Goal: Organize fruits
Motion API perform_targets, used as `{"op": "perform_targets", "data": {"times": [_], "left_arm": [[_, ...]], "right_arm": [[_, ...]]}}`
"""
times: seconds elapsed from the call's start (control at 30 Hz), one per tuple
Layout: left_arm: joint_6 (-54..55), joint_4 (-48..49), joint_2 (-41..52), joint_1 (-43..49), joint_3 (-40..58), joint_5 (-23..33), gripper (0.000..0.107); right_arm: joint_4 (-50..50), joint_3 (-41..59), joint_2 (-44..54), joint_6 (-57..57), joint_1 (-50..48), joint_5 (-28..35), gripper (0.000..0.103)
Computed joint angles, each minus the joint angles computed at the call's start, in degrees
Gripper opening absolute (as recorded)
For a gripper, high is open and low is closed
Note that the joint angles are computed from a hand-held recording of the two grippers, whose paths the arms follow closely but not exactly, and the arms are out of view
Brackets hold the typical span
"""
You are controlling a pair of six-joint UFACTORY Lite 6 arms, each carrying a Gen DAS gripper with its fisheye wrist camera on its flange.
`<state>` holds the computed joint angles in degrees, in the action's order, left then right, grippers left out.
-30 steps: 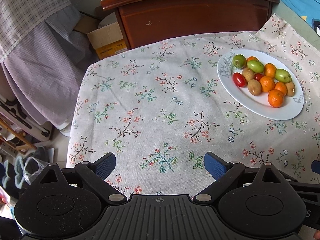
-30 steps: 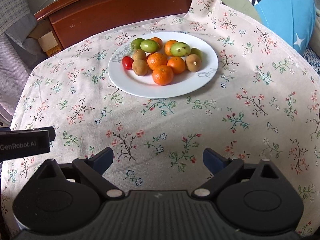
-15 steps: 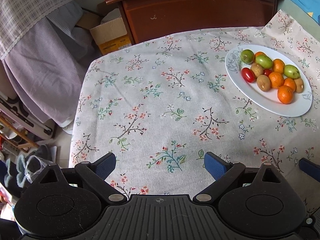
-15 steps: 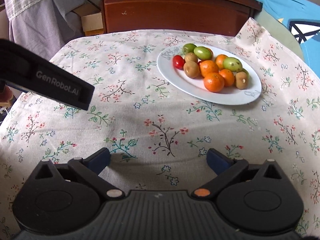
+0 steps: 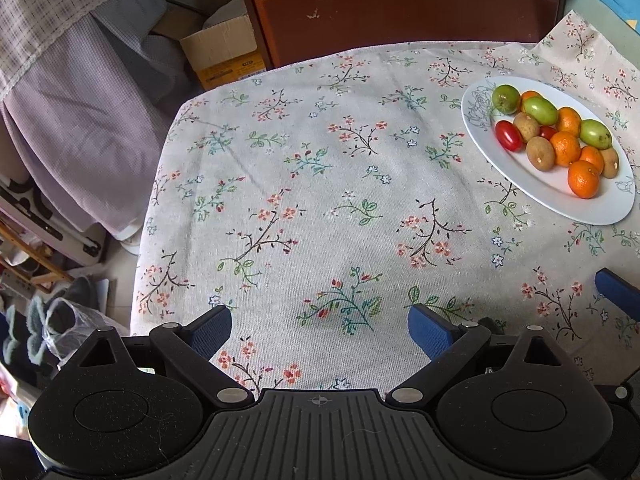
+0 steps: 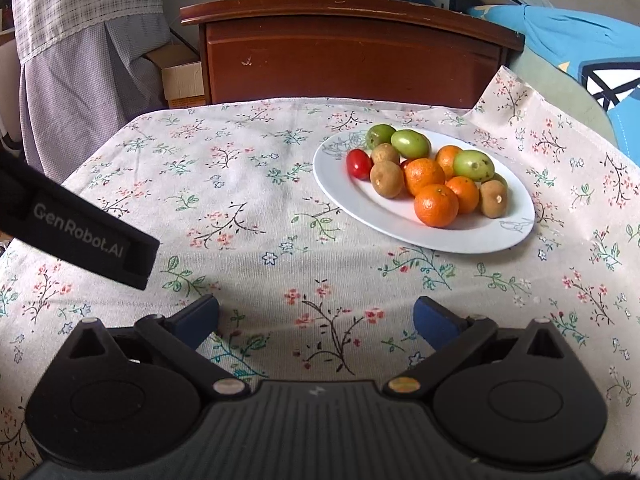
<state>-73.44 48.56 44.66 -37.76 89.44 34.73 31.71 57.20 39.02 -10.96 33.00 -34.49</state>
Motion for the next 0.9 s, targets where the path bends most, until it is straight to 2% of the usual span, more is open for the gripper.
{"op": "perform_targets", "data": {"times": [0.9], "left_arm": [[1.08,-1.86,3.67,1.60,2.55,-1.64,0.097]], "right_arm": [[-1.33,-0.82,0.52,1.89,0.13,-2.27,0.102]]}}
